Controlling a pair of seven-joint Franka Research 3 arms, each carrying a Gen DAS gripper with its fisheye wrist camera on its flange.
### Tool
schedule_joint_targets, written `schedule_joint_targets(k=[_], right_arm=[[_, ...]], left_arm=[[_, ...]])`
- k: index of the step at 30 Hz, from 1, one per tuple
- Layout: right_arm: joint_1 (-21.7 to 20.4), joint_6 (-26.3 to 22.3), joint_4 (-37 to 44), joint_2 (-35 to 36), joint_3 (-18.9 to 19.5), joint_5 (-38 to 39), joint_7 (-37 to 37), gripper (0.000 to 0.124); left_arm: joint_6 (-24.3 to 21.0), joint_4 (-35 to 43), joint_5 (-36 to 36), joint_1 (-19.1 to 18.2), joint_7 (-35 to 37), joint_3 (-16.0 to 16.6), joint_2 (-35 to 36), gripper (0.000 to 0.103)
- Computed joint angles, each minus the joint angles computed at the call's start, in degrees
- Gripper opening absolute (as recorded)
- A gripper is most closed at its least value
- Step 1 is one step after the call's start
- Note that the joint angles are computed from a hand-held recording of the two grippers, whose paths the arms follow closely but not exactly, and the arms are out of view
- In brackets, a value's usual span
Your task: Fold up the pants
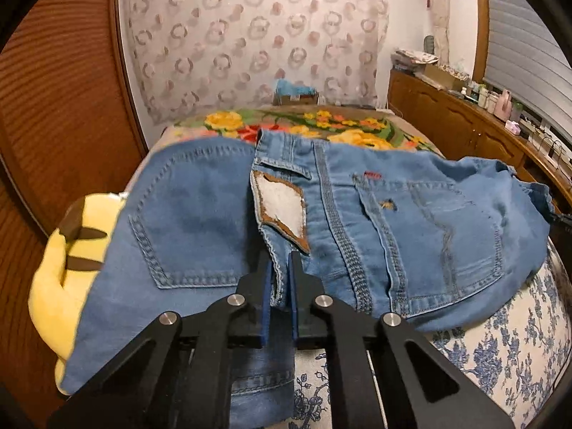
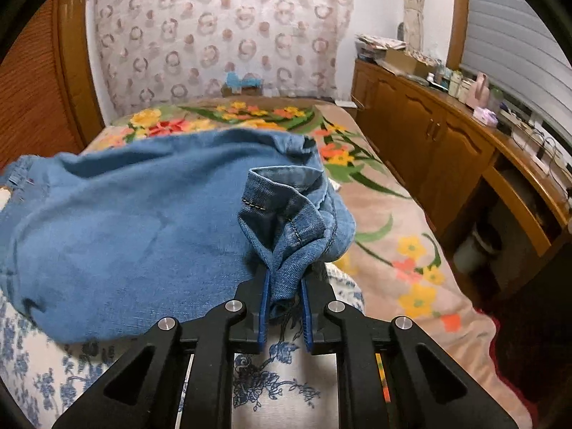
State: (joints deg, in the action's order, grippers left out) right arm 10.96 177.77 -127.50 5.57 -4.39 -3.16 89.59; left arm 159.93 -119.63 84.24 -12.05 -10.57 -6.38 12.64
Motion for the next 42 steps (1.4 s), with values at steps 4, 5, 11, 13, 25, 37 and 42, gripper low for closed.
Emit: schedule_joint_targets(k=[4,5,11,13,25,37,42], right_arm=[[0.24,1.90,-0.88,-1.66,-1.09,-2.80,1.02,0.014],[0.05,2.14,-1.17,-2.22,-0.92,-3.28,0.66,0.014],[-3.68,3.84,-6.57,-9.10,2.57,-6.22,1.50,0.014],[-0.99,4.81,-9.84,-12.07,0.75,-0.49,-3.83,0.013],[17.05,-0.33,-31.97,-39.03,-18.18,16.93,-29.70,0.014],[17.10,-4.43,-31.31,-33.71,-21.77,27.72,-37.22,0.014],[18.07,-5.02,-30.13,-32.10,-21.73,33.17,-39.53,0.016]], left_arm=[[-1.20,-1.48,2.93,-0.77,-3.29,-0.80,-2.79,0.009],[-0.91,-2.38,3.32,-0.62,-3.32,-1.03,-4.16,0.008],[-3.79,-9.70,6.80,-0.62,-8.85,-3.94,-13.15,0.008],[-4.05,-12.64,7.77,-0.14,-11.29,-4.85,-16.47,0.008],[-5.89,-33.57,-0.29,-1.69,-15.65,-11.55,-35.57,0.008],[-5.76,-34.59,-1.05,-2.12,-19.43,-12.98,-29.79,0.008],[-6.07,-34.84,0.02,-2.88,-20.75,-12.85,-30.19,0.008]])
